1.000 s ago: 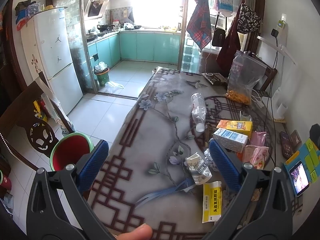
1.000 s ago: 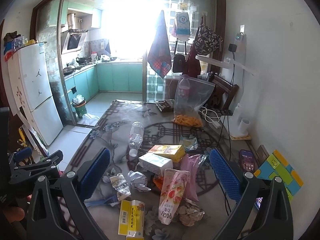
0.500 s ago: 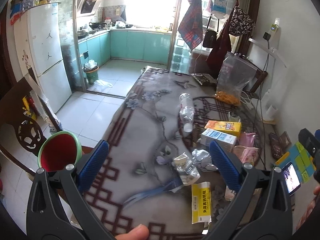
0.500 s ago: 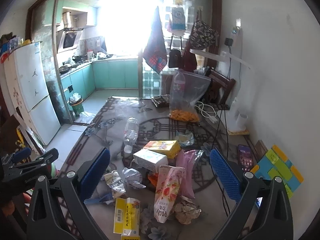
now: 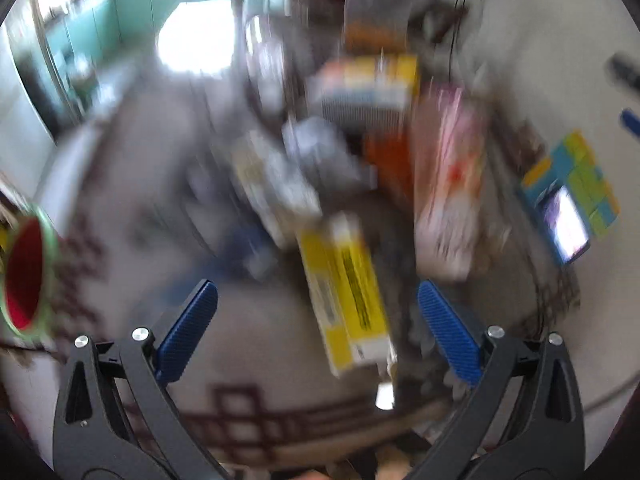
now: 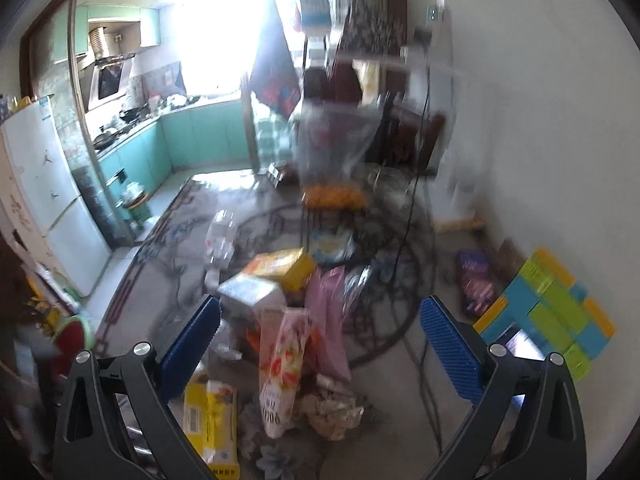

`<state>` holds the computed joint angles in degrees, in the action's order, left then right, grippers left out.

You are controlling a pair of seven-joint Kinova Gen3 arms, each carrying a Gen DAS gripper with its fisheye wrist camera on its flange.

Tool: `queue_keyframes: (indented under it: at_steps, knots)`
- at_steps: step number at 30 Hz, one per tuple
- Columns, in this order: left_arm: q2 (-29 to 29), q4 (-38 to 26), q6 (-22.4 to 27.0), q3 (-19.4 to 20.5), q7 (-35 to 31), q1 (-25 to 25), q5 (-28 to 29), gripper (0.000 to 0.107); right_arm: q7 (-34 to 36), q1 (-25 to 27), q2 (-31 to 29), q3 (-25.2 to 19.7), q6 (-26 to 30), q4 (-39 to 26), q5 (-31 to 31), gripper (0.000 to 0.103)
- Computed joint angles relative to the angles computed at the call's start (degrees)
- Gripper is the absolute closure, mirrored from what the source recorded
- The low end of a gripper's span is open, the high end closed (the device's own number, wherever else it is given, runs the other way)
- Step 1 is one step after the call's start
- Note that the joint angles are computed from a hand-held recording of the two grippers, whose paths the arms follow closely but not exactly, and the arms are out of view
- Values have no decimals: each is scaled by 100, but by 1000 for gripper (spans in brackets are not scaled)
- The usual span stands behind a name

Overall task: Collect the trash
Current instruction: 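Grasp the yellow medicine box with the left gripper while the right grasps the pink-white snack bag, then carry both items over the red bucket while the right gripper releases the snack bag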

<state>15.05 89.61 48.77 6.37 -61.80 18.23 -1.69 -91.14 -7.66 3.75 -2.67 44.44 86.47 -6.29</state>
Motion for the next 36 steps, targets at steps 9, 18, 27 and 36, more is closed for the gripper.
queue_keyframes:
  at_steps: [9, 18, 27, 36]
  knots:
    - [745, -146, -54, 13, 433, -4, 471, 64, 1659, 1329, 1241, -808, 1389, -688, -1767, 29]
    - [-140, 237, -238, 1239, 1442, -687, -689, 71, 1858, 855, 2079, -303, 1814, -1289, -2039, 30]
    - [-897, 243, 506, -79, 3485, 521, -2401, 70, 2006, 891, 2141, -471, 1789, -1327, -2028, 79]
    - [-1601, 905, 1009, -154, 4569, -182, -3492, 70, 2083, 617, 1170, -588, 1197, -1155, -2571, 79]
